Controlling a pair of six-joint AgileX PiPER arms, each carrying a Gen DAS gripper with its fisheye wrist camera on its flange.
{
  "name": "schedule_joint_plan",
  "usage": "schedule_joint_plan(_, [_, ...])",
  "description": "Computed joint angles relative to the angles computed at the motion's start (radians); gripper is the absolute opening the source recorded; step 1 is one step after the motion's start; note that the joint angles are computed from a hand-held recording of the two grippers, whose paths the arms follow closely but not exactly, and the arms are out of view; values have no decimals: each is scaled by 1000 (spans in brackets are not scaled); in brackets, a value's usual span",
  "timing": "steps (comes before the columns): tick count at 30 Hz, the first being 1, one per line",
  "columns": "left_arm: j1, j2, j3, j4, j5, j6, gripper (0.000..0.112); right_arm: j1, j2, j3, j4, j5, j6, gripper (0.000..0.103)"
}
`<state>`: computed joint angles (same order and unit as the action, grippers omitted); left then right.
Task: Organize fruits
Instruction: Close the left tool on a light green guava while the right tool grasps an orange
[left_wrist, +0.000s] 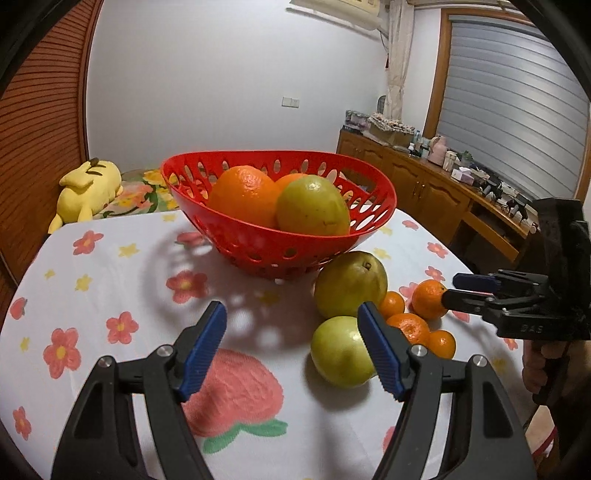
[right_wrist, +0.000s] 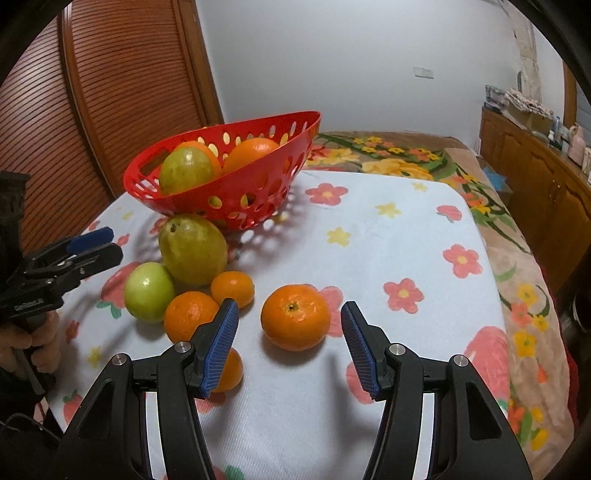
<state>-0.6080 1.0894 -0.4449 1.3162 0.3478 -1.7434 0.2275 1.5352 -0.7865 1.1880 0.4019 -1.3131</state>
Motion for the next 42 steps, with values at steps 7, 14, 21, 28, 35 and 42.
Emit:
schedule_joint_plan(7, [-33, -2, -5, -12, 27, 13, 73, 18, 54, -33, -32, -16, 42, 58])
schedule_joint_plan(14, [-30, 13, -11, -43, 9, 43, 73, 50, 99, -60, -110, -48, 136, 54])
schedule_joint_plan(21, [-36, 41, -25, -82, 3, 88, 73, 41, 99, -53, -110, -43, 153, 46])
schedule_joint_plan(28, [-23, 76, -47, -190, -39, 212, 73, -8, 29, 38, 51, -9, -13, 46])
schedule_joint_plan(35, [-40, 107, -64, -241, -40, 257, 73, -56, -45, 135, 163, 23, -129, 46])
schedule_joint_plan(42, [-23, 118, -70, -307, -70, 322, 66, -43, -89, 195, 260, 8, -209, 46])
